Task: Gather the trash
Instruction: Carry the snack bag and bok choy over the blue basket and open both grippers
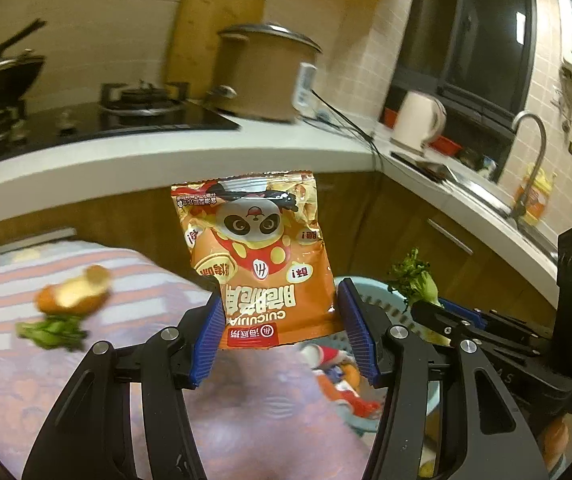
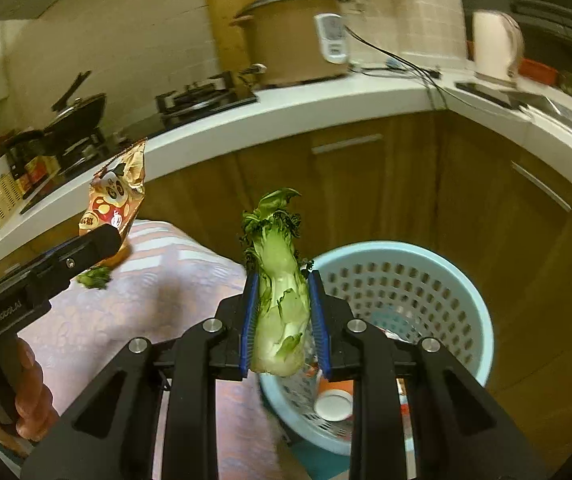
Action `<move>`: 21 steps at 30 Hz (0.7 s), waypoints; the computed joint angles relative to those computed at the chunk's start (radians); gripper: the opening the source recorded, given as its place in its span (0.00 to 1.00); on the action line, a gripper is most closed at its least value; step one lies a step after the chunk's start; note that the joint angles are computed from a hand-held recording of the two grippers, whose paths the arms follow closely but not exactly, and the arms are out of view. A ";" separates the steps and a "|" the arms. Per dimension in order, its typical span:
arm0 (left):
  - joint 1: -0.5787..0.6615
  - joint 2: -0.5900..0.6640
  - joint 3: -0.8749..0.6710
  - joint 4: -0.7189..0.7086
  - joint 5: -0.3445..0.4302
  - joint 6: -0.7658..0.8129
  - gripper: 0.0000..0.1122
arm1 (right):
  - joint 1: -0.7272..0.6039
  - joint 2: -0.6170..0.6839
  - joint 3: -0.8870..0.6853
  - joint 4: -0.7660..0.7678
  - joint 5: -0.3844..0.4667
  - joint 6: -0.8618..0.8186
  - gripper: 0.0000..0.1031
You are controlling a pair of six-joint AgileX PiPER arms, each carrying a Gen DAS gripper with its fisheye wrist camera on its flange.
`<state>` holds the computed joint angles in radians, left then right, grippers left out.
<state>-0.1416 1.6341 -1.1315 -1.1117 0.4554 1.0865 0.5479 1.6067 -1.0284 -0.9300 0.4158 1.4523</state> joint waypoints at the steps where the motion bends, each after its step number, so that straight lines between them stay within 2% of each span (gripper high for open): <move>1: -0.021 0.015 -0.009 0.015 -0.005 -0.016 0.47 | -0.016 -0.005 0.017 0.001 -0.011 0.006 0.21; 3: -0.057 0.041 -0.026 0.043 -0.017 -0.048 0.47 | -0.052 -0.008 0.042 0.038 -0.049 -0.020 0.21; 6: -0.107 0.081 -0.054 0.086 -0.024 -0.094 0.47 | -0.110 0.007 0.061 0.175 -0.091 -0.149 0.21; 11: -0.172 0.150 -0.098 0.149 -0.029 -0.158 0.48 | -0.163 0.024 0.106 0.207 -0.135 -0.172 0.21; 16: -0.207 0.218 -0.146 0.199 -0.011 -0.213 0.48 | -0.193 0.031 0.142 0.169 -0.156 -0.124 0.21; 21: -0.226 0.265 -0.186 0.286 0.002 -0.293 0.60 | -0.242 0.066 0.142 0.307 -0.179 -0.242 0.22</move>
<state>-0.3671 1.8989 -1.3177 -0.8261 0.4571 0.7933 0.3060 1.6727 -0.8860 -0.6234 0.2373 1.2106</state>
